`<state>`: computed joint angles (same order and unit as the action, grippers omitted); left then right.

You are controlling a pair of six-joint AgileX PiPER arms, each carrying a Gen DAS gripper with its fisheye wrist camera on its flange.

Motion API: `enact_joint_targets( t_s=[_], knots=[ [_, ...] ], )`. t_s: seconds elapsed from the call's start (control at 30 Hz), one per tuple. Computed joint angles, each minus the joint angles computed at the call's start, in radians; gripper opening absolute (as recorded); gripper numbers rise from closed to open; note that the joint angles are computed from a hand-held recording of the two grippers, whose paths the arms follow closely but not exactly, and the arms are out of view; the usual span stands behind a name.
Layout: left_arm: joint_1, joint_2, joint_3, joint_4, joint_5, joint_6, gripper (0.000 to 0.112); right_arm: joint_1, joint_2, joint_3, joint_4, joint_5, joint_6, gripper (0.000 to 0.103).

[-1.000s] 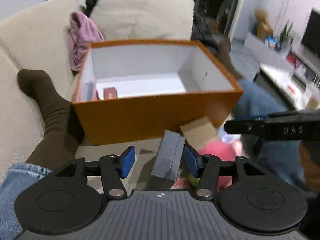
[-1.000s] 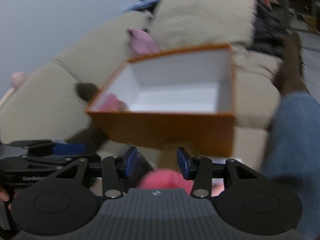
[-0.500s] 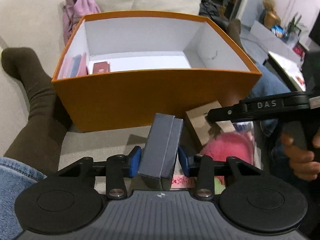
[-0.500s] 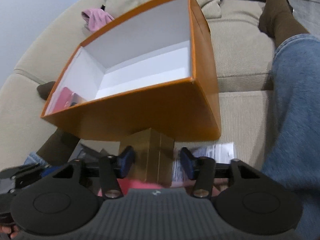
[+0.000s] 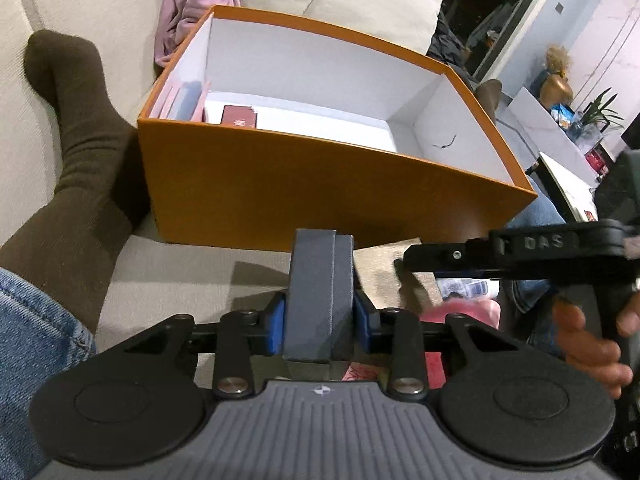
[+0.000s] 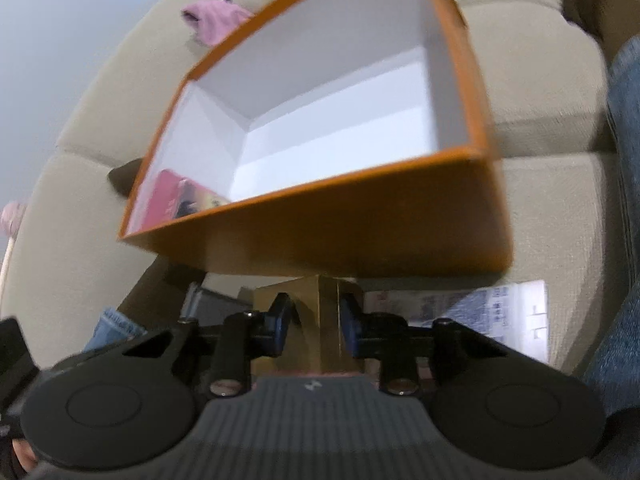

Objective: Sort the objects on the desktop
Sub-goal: 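Grasp dark grey box with left tool while right tool grasps tan cardboard box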

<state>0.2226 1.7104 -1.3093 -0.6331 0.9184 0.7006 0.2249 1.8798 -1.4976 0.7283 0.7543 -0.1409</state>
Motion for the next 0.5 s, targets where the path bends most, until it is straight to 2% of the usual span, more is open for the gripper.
enact_joint_targets(
  t_s=[0.13,0.2,0.27,0.33,0.37,0.5],
  knots=[
    [-0.006,-0.004,0.007,0.011,-0.007,-0.009,0.039,0.052,-0.018,-0.01,-0.096,-0.012,0.045,0.048],
    [-0.004,-0.001,0.011,0.008,-0.005,-0.01,0.039,0.052,-0.012,-0.008,-0.105,-0.02,0.059,0.048],
    [-0.004,0.005,0.01,0.015,-0.001,-0.023,0.039,0.044,0.005,-0.022,-0.142,-0.025,0.108,0.052],
    [-0.003,0.008,0.014,0.011,-0.003,-0.025,0.039,0.032,0.042,-0.062,-0.163,0.005,0.14,0.055],
    [-0.002,0.009,0.014,0.009,-0.005,-0.025,0.039,0.017,0.067,-0.082,-0.123,0.032,0.121,0.06],
    [0.006,0.014,0.015,-0.002,-0.009,-0.033,0.038,-0.033,0.15,-0.128,0.057,0.126,0.036,0.064]
  ],
)
